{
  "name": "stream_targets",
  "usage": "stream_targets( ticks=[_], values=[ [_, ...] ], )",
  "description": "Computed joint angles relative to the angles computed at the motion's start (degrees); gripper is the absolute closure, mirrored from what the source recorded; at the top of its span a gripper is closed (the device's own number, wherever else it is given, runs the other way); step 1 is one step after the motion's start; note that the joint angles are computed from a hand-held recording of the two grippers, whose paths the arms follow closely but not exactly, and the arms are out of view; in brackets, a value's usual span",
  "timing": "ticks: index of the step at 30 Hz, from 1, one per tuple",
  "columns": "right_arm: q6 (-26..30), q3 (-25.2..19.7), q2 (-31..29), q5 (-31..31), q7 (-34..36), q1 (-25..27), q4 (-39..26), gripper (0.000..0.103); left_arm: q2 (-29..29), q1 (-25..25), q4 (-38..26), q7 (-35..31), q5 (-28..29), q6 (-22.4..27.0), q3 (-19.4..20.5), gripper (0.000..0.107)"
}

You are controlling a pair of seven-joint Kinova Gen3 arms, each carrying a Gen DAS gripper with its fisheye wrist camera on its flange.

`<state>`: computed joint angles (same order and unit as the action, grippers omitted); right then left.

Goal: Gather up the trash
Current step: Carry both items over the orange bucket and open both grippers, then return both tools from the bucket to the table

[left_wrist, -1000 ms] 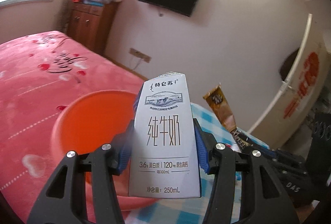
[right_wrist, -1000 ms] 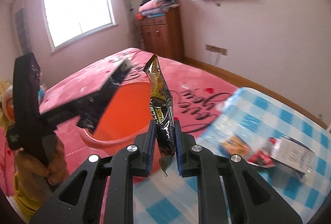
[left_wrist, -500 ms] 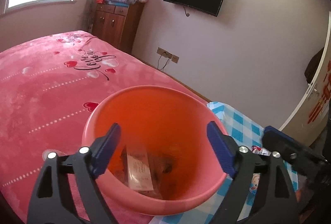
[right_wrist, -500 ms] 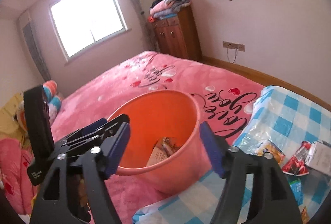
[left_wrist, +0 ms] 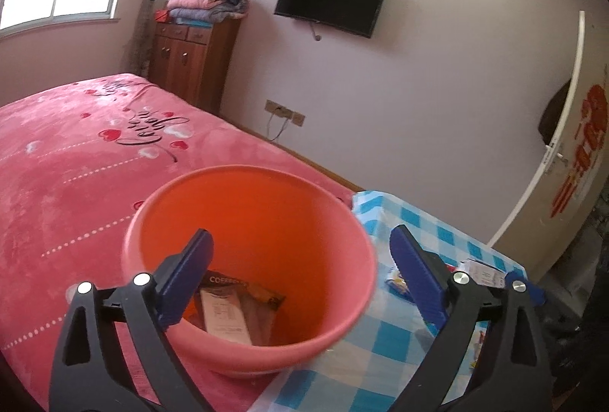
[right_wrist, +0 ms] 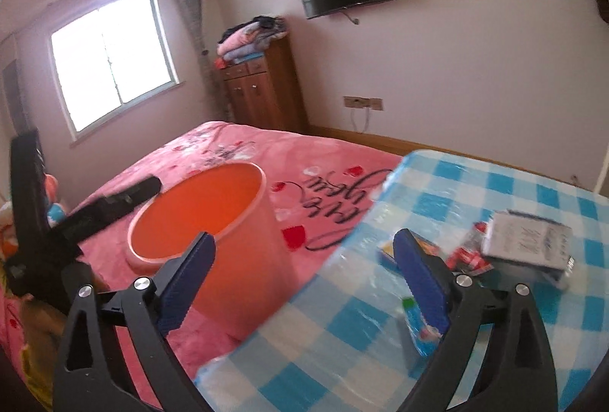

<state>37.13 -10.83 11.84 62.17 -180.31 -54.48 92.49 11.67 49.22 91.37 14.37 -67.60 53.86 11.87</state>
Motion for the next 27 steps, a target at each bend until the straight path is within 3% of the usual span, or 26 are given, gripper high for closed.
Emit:
stream_targets(
  ticks=[13,27],
  values=[
    [11.43,-4.71,-3.64,7.98,-15.92,-2.18,9.55,0.01,0.79,2.15,-0.32,-1.1,-1.55,-4.56,0.64,0.012],
    [19.9,-9.52,-7.4,4.83,-23.31,-0.98,16.54,0.007,3.78,5.57,-3.51,-6.45,0.99,-7.67,-0.76,0.011]
  ],
)
